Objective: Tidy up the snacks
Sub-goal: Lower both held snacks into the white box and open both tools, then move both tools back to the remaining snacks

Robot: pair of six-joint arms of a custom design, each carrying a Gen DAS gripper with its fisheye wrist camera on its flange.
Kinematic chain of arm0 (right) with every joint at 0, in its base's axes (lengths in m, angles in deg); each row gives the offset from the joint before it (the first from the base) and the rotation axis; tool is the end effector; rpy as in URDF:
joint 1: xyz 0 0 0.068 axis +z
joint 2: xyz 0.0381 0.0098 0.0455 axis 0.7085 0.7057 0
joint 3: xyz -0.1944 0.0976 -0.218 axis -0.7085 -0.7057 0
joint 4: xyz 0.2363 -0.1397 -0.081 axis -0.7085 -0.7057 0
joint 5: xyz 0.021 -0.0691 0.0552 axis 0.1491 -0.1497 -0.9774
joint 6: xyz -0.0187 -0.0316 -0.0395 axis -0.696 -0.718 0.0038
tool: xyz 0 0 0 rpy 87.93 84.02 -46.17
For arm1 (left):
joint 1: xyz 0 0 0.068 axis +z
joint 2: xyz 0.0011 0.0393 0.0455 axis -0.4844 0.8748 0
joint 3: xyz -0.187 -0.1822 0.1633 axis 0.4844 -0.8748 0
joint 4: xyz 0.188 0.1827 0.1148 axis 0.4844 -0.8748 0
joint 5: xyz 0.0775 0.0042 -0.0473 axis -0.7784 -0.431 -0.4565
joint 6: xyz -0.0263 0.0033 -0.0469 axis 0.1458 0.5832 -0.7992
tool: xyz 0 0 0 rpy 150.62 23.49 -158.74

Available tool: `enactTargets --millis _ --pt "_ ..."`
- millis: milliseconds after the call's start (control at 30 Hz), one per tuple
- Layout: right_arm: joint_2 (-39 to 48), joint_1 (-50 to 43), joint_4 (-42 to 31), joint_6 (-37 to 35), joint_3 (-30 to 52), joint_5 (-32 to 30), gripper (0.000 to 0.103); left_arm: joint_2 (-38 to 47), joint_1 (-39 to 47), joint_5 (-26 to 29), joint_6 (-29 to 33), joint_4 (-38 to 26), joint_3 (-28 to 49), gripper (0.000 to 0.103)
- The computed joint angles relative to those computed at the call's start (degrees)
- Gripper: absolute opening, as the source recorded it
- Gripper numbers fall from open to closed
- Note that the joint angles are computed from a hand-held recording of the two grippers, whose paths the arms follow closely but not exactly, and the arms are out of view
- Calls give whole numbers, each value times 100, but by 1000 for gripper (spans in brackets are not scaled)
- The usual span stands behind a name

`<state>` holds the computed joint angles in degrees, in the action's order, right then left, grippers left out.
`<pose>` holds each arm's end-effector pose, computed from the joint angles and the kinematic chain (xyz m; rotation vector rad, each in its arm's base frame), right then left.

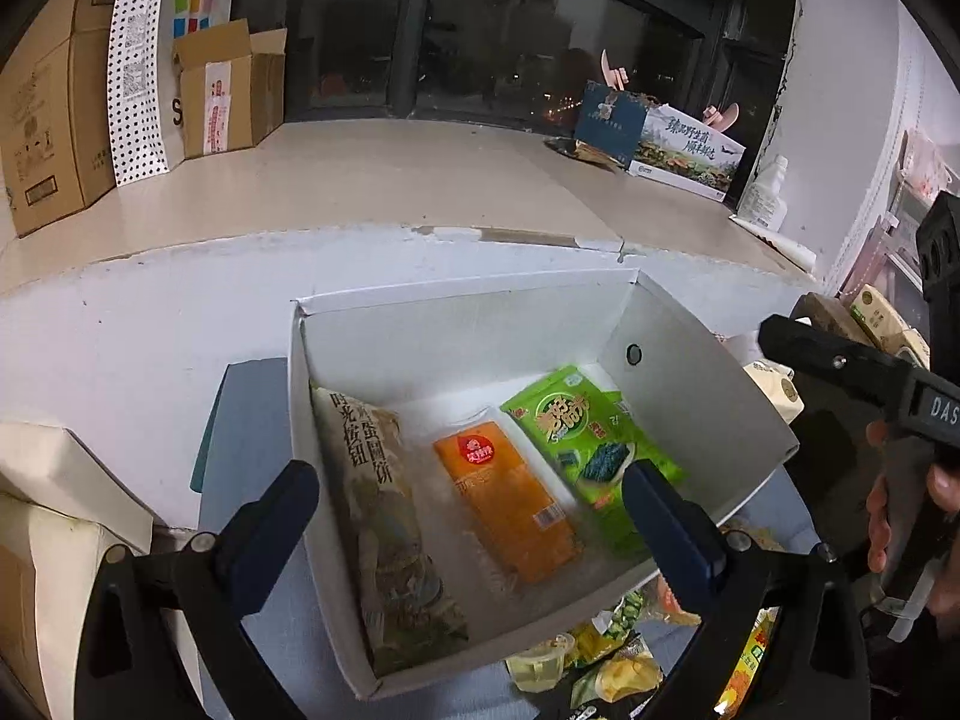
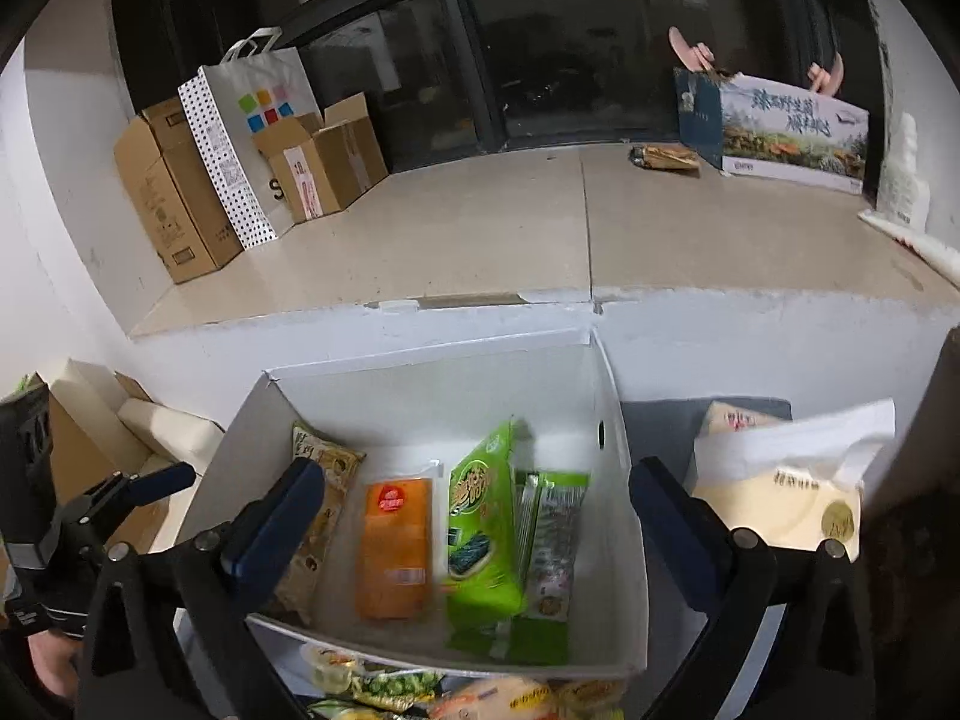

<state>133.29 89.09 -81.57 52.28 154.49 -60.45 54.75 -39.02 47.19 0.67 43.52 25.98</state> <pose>0.2636 0.2308 0.3553 0.2632 2.2781 0.2068 0.3489 -0.0749 0.3126 0.5518 2.3201 -0.4552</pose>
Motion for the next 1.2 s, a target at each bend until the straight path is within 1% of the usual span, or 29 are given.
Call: enactTargets --millis 100,200,333,467,533,633,700,733,767,800,833,867,900,933,967,1033,1067,1133,1200 --pt "-210 124 -8 85 -96 122 103 -166 53 74 29 -108 -33 103" --pt "-536 377 -16 214 -264 265 103 -525 130 184 97 -151 -224 103" --pt "-1143 959 291 464 -778 592 103 -1359 253 480 296 -186 -858 103" --pt "-1816 1960 557 1012 -1433 1228 103 -2128 485 849 368 -419 -1394 103" --pt "-2084 2374 703 1374 -1751 1320 103 -2472 633 1040 451 -636 -1603 103" --pt "-2235 3290 473 2115 -2009 1947 103 -3020 858 1315 688 -975 -1927 103" --pt "-2004 4001 -348 2860 -1819 2537 103 -3340 993 1424 956 -1242 -2116 103" --pt "-1900 4318 -689 3241 -1751 2814 103 -3519 1135 1575 1156 -1476 -2222 103" --pt "-1795 4541 -1026 3602 -1666 2978 103 -3609 1183 1617 1242 -1595 -2276 103" --pt "-1661 4808 -1461 4101 -1557 3166 103 -3755 1301 1720 1415 -1810 -2360 103" --pt "-1484 5132 -1966 4751 -1447 3387 103 -3867 1412 1829 1582 -1989 -2422 103" --pt "-1367 5309 -2325 5177 -1374 3451 103 -4005 1538 1950 1774 -2194 -2490 103" --pt "-1237 5492 -2677 5579 -1293 3430 103 -4145 1699 2091 2030 -2446 -2545 103" --pt "-1127 5625 -2896 5791 -1220 3347 103 -4237 1814 2206 2253 -2646 -2576 103" --pt "-932 5760 -3288 6078 -1070 3221 103 -4356 2003 2371 2600 -2942 -2615 103" --pt "-486 5991 -4125 6729 -743 3022 103 -4661 2134 2353 2759 -3046 -2722 103" --pt "-301 6103 -4446 6988 -605 2929 103 -4878 2138 2232 2765 -3039 -2791 103" --pt "-90 6295 -4801 7435 -489 2865 103 -4968 2133 2165 2846 -3144 -2813 103" --pt "41 6454 -4952 7706 -453 2818 103 -4950 2356 2336 3092 -3388 -2801 103"
